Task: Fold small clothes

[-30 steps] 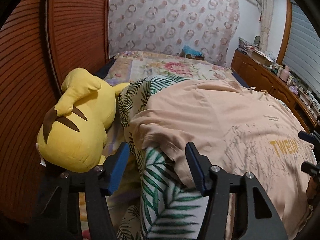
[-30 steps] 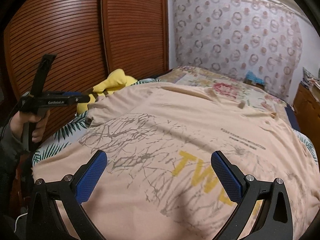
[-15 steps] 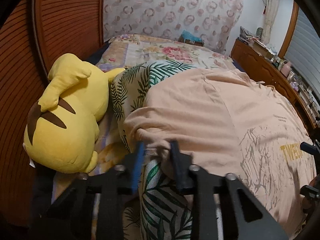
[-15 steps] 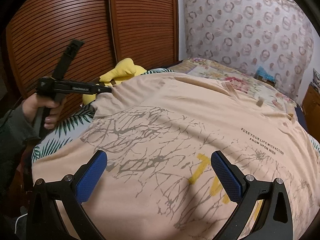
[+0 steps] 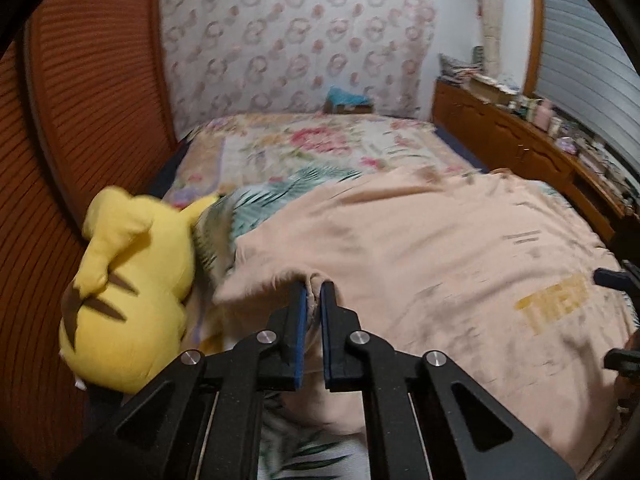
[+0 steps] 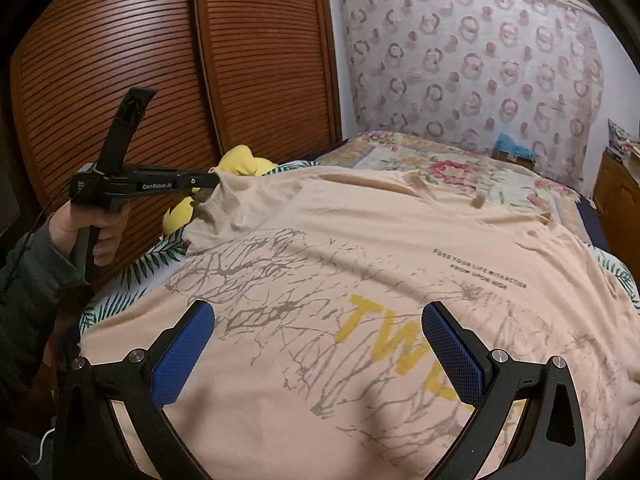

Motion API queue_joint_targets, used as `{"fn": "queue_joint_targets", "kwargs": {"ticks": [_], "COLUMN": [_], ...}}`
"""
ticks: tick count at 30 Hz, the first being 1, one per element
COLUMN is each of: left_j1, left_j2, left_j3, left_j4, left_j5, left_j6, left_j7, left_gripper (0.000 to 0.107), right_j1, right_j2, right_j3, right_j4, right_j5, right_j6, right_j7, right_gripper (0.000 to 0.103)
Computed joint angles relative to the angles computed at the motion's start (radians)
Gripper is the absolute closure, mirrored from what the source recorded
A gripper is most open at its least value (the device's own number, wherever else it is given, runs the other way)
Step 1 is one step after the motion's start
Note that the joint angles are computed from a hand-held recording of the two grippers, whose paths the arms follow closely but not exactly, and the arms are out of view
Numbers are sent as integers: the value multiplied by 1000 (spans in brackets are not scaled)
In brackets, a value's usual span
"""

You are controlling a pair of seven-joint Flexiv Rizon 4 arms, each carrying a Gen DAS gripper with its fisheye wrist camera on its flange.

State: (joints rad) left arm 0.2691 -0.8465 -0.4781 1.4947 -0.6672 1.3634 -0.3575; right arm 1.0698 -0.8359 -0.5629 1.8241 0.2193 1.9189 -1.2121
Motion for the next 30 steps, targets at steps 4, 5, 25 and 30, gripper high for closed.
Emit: {"fn": "queue_joint_targets", "kwargs": {"ticks": [4,5,25,30], "left_j1": [22,27,167,332], "left_j2": [31,42,106,37], "left_j3": [-73,-93,-375,-603], "left_j4": [46,61,270,351], "left_j5": [-17,-24,-377,-362], "left_j6": [-1,-4,177,329], "left_j7": [59,78,435,499], "left_gripper": [100,100,39,27], "right_j1": [38,46,66,26], "right_j2": [-24,-29,-48,-48], "right_j3": [-48,-56,-97,-71], "right_j4": [2,2,5,-41], "right_j5": [30,36,14,-38], "right_j6": [2,4,-15,-41], "right_j7": [10,14,86,67], "right_gripper": [0,0,6,15]}}
